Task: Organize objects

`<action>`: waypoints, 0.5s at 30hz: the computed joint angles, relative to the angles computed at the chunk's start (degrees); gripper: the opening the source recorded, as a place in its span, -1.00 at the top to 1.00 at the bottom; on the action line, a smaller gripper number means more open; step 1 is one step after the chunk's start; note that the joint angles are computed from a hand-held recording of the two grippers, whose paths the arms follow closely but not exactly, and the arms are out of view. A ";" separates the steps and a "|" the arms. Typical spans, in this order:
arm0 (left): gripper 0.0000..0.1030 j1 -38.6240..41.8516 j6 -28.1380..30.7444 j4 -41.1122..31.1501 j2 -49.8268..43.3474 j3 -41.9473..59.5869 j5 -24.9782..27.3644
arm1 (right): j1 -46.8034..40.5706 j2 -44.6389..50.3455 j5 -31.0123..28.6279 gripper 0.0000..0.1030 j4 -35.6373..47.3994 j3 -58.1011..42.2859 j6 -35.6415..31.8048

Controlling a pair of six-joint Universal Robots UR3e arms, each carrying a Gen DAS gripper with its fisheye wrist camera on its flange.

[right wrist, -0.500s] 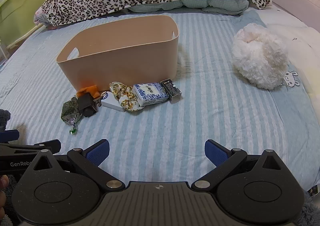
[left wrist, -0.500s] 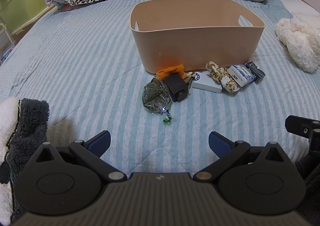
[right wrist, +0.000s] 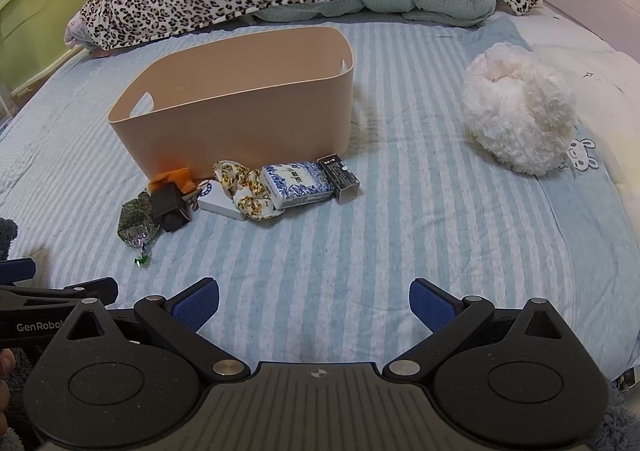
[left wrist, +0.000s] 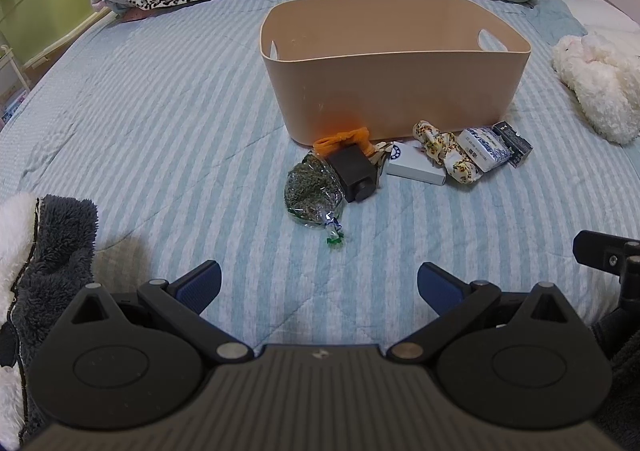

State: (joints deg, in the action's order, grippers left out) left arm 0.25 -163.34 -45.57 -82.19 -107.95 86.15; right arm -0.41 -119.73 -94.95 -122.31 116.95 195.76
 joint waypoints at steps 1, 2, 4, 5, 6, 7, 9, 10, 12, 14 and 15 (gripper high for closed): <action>-1.00 0.02 -0.07 0.10 -0.01 -0.08 0.02 | -0.01 0.01 0.00 -1.00 -0.04 0.03 0.00; -1.00 -0.01 -0.15 0.20 -0.07 -0.12 0.07 | -0.05 0.01 0.02 -1.00 0.07 -0.03 -0.06; -1.00 -0.01 -0.09 0.32 -0.15 -0.16 0.04 | -0.08 0.00 0.05 -1.00 0.06 -0.02 -0.10; -1.00 0.01 -0.06 0.34 -0.14 -0.19 0.02 | -0.11 -0.01 0.04 -1.00 -0.02 0.04 -0.13; -1.00 0.04 -0.02 0.28 -0.14 -0.17 -0.03 | -0.10 -0.01 0.01 -1.00 -0.05 0.05 -0.05; -1.00 0.14 0.09 0.21 -0.16 -0.16 -0.12 | -0.20 -0.02 0.06 -1.00 -0.14 0.14 -0.07; -1.00 0.16 0.16 0.10 -0.35 0.01 -0.17 | -0.47 -0.07 0.11 -1.00 -0.37 0.30 -0.17; -1.00 0.14 0.22 0.14 -0.42 0.07 -0.15 | -0.79 -0.38 0.20 -1.00 -0.89 0.67 -0.30; -1.00 0.09 0.16 0.42 -0.57 0.13 -0.08 | -1.07 -0.70 0.24 -1.00 -1.56 0.99 -0.35; -1.00 -0.10 0.14 0.52 -0.99 0.59 -0.06 | -1.64 -0.57 0.30 -1.00 -1.74 0.82 -0.62; -1.00 -0.16 0.18 0.63 -1.16 0.78 -0.08 | -1.85 -0.41 0.33 -1.00 -1.76 0.71 -0.73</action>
